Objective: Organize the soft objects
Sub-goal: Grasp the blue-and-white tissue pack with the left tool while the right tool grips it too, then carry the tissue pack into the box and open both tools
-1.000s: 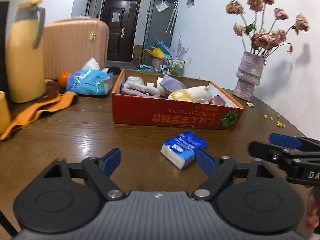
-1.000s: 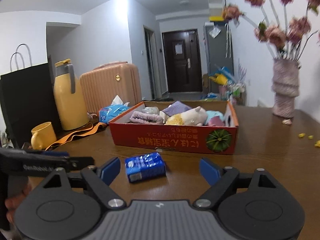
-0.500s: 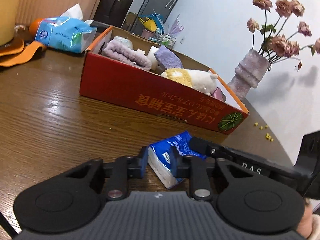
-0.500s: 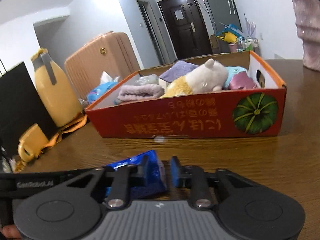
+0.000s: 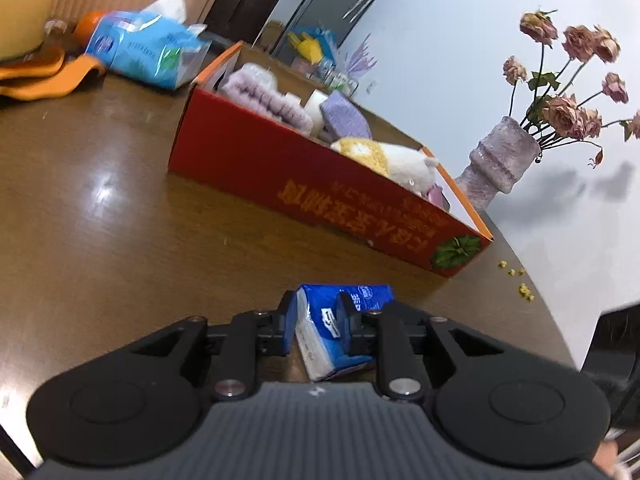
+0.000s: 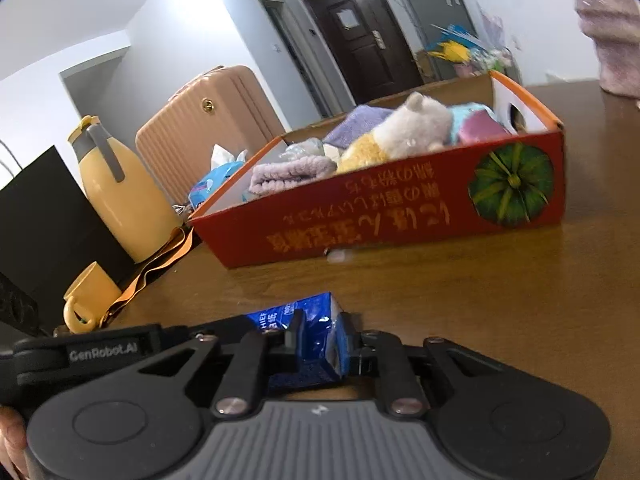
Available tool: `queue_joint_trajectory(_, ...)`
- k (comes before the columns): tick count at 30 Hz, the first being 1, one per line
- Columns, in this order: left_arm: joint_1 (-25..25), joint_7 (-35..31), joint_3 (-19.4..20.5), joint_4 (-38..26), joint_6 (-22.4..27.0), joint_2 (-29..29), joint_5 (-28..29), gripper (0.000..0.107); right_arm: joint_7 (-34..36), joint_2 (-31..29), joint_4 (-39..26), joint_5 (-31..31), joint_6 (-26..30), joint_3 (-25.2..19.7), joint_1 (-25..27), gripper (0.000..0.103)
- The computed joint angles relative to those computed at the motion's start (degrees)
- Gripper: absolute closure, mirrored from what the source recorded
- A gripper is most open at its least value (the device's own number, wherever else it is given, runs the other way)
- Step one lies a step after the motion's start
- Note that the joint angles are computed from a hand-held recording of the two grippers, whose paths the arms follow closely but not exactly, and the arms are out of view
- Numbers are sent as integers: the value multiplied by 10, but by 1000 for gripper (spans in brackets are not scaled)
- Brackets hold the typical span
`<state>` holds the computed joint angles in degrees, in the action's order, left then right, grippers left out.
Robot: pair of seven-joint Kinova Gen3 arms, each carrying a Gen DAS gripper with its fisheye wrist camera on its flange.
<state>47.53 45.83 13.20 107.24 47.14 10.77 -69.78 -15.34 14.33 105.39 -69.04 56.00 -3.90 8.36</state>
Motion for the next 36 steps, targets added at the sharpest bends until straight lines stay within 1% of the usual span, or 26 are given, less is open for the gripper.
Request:
queue_joint_trajectory(1,13,-4,-1,-3,13,0,5,88,1,-15,17,3,-1,-2,8,88)
queue_joint_trajectory(3,33,-6,17,-11,53,6,11,88,15,-49,59,-3,9,14,15,88)
queue_joint_trajectory(4,42,-6,23,-14,65,6,17,88,18,-70,82,-1,15,23,19,88)
queue_joint_trajectory(7,65,-17,39,-12,70,-9,34,88,39,-137,145,8,25,58,25,88)
queue_joint_trajectory(8,70,-19,44,-12,71,-13,41,88,44,-153,157,16,34,72,27,88)
queue_joint_trajectory(10,83,-11,53,-11,77,-14,45,88,52,-172,169,30,64,101,33,88)
queue_joint_trajectory(12,99,2,57,-13,93,-3,39,87,54,-178,179,37,73,114,39,88)
queue_joint_trajectory(13,112,13,54,-11,105,1,30,86,63,-178,188,30,77,127,35,87)
queue_joint_trajectory(15,111,9,68,-13,118,-1,35,77,57,-184,194,28,78,132,38,85)
queue_joint_trajectory(17,128,24,62,0,119,-12,19,58,58,-196,197,28,71,133,36,85)
queue_joint_trajectory(19,138,33,70,6,138,-13,-2,56,63,-196,197,23,75,139,34,85)
queue_joint_trajectory(21,132,26,71,6,134,-12,0,57,61,-193,195,21,76,140,31,85)
queue_joint_trajectory(22,124,21,70,5,121,-13,11,60,57,-191,195,21,72,137,29,85)
queue_joint_trajectory(23,116,19,68,7,108,-14,19,64,54,-191,196,22,67,135,27,85)
queue_joint_trajectory(24,108,20,65,15,86,-18,20,74,51,-190,196,26,64,133,25,85)
queue_joint_trajectory(25,100,29,68,26,68,-22,12,80,54,-189,198,25,64,133,24,84)
queue_joint_trajectory(26,103,48,63,35,57,-26,0,84,54,-187,199,23,63,134,24,84)
queue_joint_trajectory(27,100,59,64,40,49,-28,-6,84,54,-183,198,23,68,136,25,86)
queue_joint_trajectory(31,97,70,70,36,56,-25,0,86,46,-173,192,25,79,134,30,87)
queue_joint_trajectory(33,103,52,75,20,79,-21,14,87,44,-179,192,28,78,131,31,88)
queue_joint_trajectory(36,117,34,76,7,109,-16,11,87,61,-188,197,19,91,139,35,90)
